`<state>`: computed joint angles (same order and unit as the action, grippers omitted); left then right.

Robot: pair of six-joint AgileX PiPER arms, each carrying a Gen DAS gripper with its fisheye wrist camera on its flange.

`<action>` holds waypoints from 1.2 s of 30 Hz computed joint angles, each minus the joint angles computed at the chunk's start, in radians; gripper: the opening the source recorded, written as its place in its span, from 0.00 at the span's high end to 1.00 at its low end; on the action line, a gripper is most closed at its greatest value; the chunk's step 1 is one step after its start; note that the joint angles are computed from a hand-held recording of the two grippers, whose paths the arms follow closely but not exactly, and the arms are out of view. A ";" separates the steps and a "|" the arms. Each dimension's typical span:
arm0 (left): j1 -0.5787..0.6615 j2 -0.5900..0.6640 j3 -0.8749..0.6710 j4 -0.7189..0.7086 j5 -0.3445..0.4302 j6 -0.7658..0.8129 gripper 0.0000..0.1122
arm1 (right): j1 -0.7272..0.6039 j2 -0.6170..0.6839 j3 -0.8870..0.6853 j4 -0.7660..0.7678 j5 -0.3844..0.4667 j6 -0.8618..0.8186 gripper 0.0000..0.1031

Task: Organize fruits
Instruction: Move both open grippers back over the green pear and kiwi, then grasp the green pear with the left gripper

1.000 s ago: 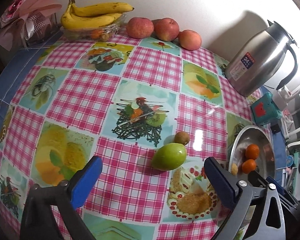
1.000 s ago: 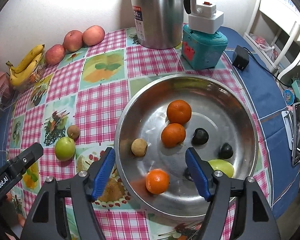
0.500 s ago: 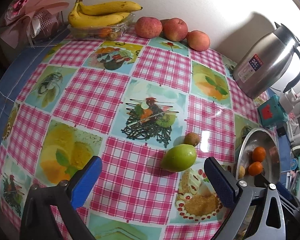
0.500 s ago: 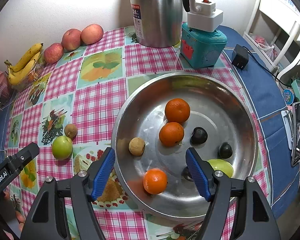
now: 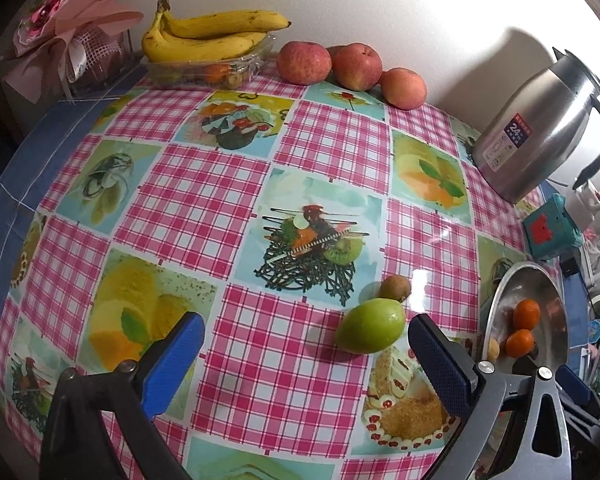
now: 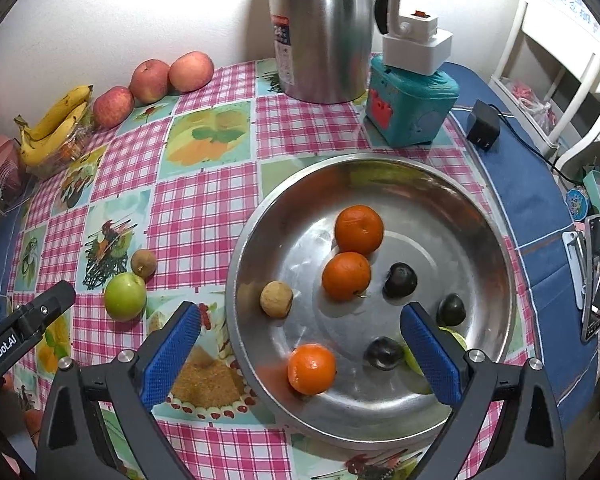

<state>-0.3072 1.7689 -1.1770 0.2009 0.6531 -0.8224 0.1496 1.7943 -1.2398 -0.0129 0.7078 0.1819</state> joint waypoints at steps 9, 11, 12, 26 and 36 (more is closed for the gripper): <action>0.050 0.047 0.000 -0.059 -0.042 0.073 0.08 | 0.020 0.031 -0.013 0.066 -0.024 -0.042 0.03; 0.068 0.064 -0.007 -0.172 -0.062 0.185 0.08 | 0.032 0.040 -0.019 0.039 -0.021 -0.018 0.03; 0.075 0.070 -0.008 -0.227 -0.073 0.234 0.08 | 0.035 0.045 -0.021 0.033 -0.020 -0.013 0.03; 0.012 0.173 -0.102 -0.349 -0.067 0.374 0.25 | 0.004 0.039 -0.015 0.024 -0.026 0.028 0.03; 0.000 0.197 -0.122 -0.359 -0.055 0.393 0.47 | 0.009 0.038 -0.015 0.013 -0.022 0.030 0.03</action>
